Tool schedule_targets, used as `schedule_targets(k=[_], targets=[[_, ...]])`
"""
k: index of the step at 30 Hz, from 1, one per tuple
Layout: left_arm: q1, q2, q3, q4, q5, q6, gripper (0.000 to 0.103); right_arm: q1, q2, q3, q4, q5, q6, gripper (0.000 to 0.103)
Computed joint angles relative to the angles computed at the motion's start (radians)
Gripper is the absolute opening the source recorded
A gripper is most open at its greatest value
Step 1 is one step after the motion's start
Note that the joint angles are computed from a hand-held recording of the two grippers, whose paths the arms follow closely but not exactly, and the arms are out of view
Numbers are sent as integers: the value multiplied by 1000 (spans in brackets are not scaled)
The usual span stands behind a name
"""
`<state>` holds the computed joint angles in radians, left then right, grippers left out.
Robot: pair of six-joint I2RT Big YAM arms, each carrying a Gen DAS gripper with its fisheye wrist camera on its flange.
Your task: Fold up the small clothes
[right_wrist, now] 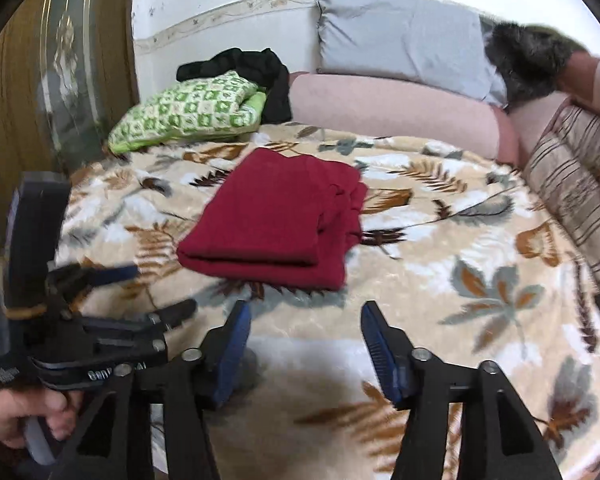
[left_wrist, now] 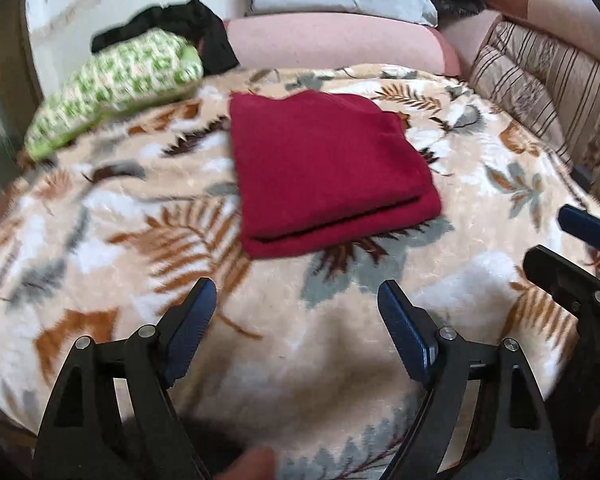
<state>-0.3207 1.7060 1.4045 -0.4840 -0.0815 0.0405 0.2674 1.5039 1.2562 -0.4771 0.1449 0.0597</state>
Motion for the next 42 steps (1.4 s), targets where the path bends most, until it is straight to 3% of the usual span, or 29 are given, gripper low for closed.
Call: schedule_targets(k=[4,7,13,21,27,35,42], targets=[[1,-15,-23,29,-51,-1,84,-2,-7,-9,-3,23,38,62],[12,-18,-21,22,-36,-29,85,-12,-7,-10,-4,28,72,62],[14,-19,-23,12,-6,-65,102,-17,0,-2,-19,29,87,62],[9,-13,-20,-6,35,-58,102,-15,3,-2,-19,29,83,62],[-2,-11,-14,-31,1,-49,102,-14,5,1,-18,28,88,62],[6,-2,-7,-40,13,-59,102,-12,7,2,-18,27,92,62],[0,1,-7,-36,-3,-41,102,-17,29,24,-49,-23,109,62]])
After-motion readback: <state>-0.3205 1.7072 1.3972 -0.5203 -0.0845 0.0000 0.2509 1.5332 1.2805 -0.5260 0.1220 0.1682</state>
